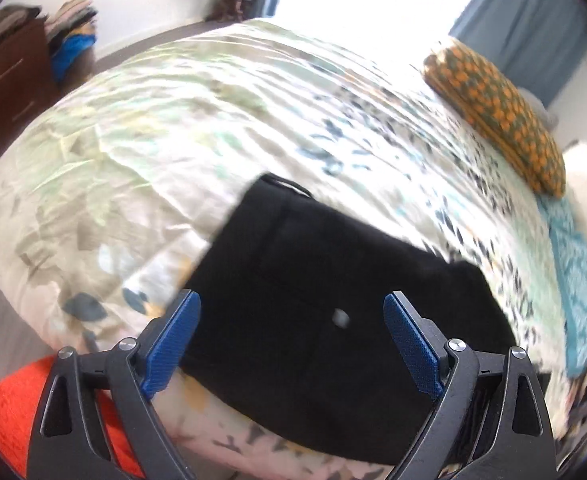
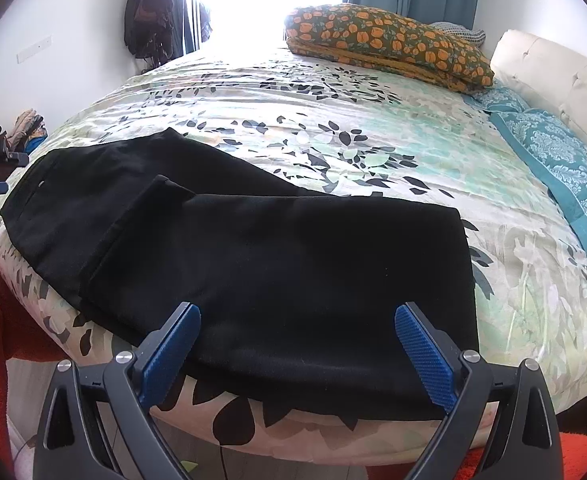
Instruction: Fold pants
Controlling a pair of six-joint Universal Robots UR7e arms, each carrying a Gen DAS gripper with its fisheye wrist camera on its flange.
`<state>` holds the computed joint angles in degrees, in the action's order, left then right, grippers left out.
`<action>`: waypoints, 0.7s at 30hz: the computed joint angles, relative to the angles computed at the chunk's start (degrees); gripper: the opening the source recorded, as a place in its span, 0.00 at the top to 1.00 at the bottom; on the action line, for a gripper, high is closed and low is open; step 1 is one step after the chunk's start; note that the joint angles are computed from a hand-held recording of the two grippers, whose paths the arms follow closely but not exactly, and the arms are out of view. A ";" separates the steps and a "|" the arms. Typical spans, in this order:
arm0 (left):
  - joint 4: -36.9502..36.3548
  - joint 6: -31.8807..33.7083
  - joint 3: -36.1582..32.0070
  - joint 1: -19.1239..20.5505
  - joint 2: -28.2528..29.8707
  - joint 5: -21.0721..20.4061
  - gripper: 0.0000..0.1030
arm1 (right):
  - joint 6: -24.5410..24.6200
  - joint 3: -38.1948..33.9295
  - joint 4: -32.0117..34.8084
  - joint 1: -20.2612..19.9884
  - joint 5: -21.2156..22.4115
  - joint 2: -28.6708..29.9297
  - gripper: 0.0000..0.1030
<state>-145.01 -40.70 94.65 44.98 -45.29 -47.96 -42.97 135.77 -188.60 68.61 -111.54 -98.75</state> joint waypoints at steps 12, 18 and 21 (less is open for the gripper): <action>1.75 6.47 0.50 7.83 -1.20 -11.70 0.08 | -0.08 -0.28 0.37 0.83 -1.07 1.80 0.06; 16.47 14.17 -12.87 11.24 4.13 -19.73 0.03 | -2.81 0.45 -1.39 2.20 -2.78 3.30 0.06; 20.78 17.35 -16.85 11.98 6.44 -21.65 0.00 | -4.16 0.80 -2.44 2.75 -3.56 3.88 0.06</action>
<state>-124.23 -23.35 77.80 56.96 -38.85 -69.61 -47.13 136.57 -191.05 71.36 -115.10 -94.88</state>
